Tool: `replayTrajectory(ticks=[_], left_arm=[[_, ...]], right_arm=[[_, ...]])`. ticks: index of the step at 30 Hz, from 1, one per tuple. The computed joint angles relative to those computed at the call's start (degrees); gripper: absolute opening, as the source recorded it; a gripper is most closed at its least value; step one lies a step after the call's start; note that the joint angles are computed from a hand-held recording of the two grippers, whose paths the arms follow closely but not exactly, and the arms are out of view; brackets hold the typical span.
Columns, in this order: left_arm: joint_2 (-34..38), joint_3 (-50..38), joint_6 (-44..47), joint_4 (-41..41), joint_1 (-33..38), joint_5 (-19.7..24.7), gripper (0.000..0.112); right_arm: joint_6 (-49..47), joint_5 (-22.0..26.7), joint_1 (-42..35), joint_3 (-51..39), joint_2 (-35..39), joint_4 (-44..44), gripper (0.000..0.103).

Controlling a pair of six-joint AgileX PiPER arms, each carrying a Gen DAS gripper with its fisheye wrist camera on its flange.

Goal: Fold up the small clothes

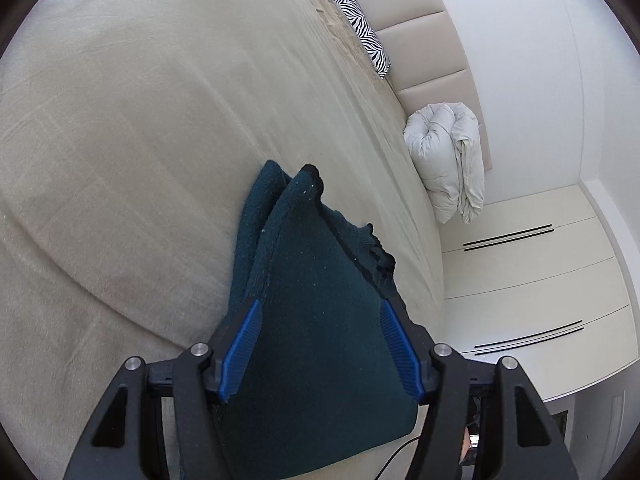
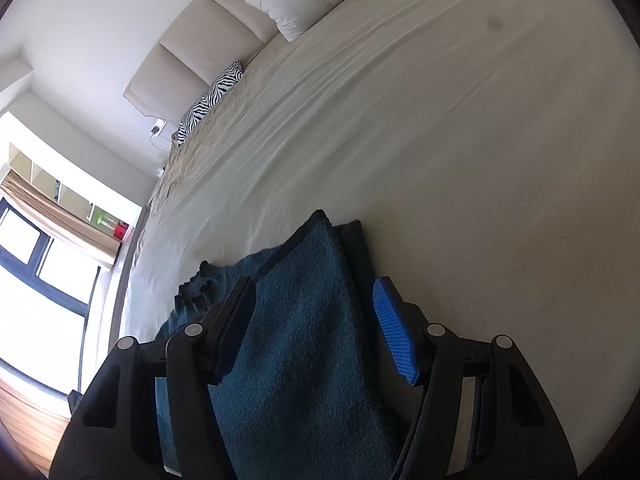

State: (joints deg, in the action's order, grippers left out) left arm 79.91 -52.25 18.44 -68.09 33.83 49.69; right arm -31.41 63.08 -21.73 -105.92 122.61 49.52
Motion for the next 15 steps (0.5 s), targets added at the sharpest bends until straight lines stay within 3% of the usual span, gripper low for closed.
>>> replayTrajectory(ticks=[6, 10, 15], left_arm=[[-9.3, 5.9, -6.0, 13.4, -5.5, -6.7, 0.064], [-12.7, 9.1, -7.0, 17.4, -6.0, -7.4, 0.062], [-14.3, 10.8, -8.0, 18.9, -6.2, -7.6, 0.052]], right_arm=[[-11.0, -7.1, 0.8, 18.6, -12.4, -6.1, 0.054], [-16.2, -12.8, 1.0, 28.8, -18.4, -8.8, 0.047], [-21.5, -13.8, -1.5, 35.2, -21.5, -7.5, 0.038]])
